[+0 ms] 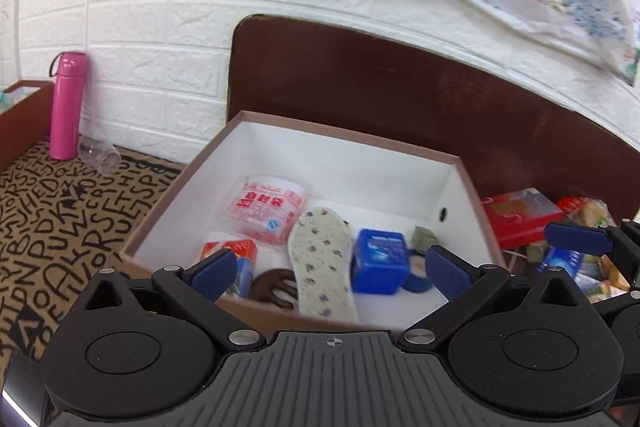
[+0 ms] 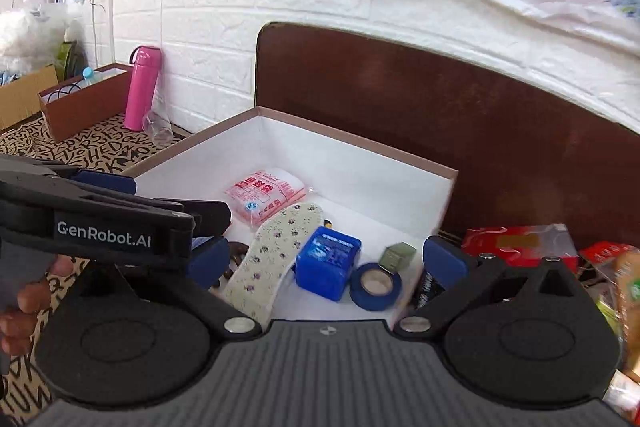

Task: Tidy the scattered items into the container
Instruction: 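Open left tool over the box while right tool releases the insole, then move both open tools back toward the item heap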

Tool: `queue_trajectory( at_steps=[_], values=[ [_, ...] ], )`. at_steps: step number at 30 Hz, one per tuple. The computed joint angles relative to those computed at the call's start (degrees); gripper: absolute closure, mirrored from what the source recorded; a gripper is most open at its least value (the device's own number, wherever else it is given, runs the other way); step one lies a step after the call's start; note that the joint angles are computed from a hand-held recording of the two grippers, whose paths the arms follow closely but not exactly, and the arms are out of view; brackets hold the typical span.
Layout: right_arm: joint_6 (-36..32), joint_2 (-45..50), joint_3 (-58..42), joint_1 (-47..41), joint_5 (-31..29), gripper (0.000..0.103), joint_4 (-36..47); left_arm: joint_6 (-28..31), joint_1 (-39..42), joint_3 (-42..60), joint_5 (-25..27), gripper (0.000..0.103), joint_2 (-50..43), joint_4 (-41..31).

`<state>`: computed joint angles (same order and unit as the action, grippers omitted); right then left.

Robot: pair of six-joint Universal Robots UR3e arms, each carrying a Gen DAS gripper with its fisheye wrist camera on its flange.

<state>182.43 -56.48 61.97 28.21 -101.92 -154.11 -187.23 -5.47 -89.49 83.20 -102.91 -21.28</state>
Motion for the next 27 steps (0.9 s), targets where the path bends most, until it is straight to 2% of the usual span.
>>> queue_trajectory(
  at_steps=[5, 10, 15, 20, 27],
  values=[
    [0.4, -15.9, 27.9, 0.5, -0.4, 0.000, -14.9, -2.0, -6.8, -14.9, 3.4, 0.000, 7.6, 12.2],
    [1.8, -27.0, 47.0, 2.9, -7.5, 0.000, -21.3, -7.2, -16.2, -21.9, 7.7, 0.000, 8.1, 16.8],
    [5.9, -34.9, 61.6, 5.9, -15.6, 0.000, -24.4, -10.8, -25.8, -22.2, 11.9, 0.000, 5.0, 16.0],
    [12.9, -45.8, 75.5, 5.5, -16.5, 0.000, -25.4, -10.0, -33.3, -20.1, 14.9, 0.000, 2.4, 14.5],
    [16.4, -55.0, 84.1, 7.8, -22.4, 0.000, -23.7, -10.7, -40.7, -15.5, 20.6, 0.000, -0.6, 11.6]
  ],
)
